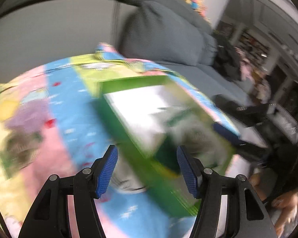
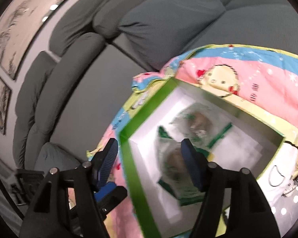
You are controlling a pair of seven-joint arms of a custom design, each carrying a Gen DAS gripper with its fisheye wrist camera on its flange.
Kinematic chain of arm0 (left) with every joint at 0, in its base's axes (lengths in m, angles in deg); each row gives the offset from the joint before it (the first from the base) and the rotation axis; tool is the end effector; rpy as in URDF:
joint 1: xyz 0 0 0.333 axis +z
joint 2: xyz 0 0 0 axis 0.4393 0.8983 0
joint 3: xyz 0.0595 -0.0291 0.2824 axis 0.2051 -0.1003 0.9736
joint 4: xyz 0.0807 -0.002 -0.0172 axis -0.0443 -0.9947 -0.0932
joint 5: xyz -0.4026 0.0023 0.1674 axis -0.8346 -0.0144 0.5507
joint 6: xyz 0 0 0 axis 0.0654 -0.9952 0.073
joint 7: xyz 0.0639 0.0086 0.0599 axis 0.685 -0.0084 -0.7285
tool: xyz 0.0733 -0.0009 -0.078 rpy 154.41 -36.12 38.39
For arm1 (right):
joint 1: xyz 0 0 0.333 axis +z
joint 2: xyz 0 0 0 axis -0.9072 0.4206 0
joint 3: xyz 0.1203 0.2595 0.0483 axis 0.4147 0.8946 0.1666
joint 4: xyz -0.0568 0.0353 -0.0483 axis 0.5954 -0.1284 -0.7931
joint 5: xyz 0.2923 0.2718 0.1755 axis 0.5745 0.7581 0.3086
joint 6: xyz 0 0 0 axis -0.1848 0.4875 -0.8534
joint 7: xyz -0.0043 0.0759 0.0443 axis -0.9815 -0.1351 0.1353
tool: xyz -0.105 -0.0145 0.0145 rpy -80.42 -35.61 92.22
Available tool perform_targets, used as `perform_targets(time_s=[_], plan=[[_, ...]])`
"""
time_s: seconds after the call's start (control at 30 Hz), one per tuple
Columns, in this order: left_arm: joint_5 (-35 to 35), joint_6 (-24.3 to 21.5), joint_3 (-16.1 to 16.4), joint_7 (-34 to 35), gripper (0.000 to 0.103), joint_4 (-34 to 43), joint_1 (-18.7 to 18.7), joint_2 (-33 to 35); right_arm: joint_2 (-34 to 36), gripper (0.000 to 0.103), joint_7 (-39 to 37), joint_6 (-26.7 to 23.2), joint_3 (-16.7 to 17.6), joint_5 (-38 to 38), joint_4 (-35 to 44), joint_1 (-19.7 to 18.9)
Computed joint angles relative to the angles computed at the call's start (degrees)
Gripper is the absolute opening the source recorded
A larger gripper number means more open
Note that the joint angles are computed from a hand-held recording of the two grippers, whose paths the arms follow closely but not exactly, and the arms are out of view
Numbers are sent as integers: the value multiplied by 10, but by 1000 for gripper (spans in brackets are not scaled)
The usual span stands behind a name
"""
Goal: Organize objects
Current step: 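Move the right gripper back to the bag under the purple puff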
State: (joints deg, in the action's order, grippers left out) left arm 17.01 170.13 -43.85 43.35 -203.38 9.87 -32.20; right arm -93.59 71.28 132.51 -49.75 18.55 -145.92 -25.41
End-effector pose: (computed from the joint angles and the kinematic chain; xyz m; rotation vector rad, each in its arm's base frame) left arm 0.4245 -0.3392 0.4810 -2.0278 1.6563 -0.9853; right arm 0.4464 0.2974 0.4755 -1.2822 1.5957 -0.0015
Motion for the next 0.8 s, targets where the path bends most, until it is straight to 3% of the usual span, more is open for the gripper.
perform_targets(time_s=[0.03, 0.1, 0.2, 0.27, 0.43, 0.53, 0.8], plan=[[0, -34, -4, -15, 70, -14, 3, -23, 3, 69, -33, -4, -10, 27, 10, 12], [0, -87, -11, -48, 74, -43, 8, -62, 9, 70, -36, -17, 2, 25, 18, 3], [-3, -127, -14, -96, 74, -88, 12, -113, 16, 72, 66, -23, 41, -84, 13, -30], [-13, -152, -12, -128, 74, -118, 12, -145, 25, 74, 95, -31, 45, -126, 20, -28], [-63, -133, 21, -182, 74, -209, 0, -236, 69, 84, 33, -68, 42, -99, 76, 0], [-66, -142, 10, -207, 74, -236, 9, -277, 98, 85, 42, -93, 64, -124, 107, -10], [-81, -198, 12, -245, 74, -283, 8, -358, 180, 86, 208, -136, 103, -322, 175, -22]])
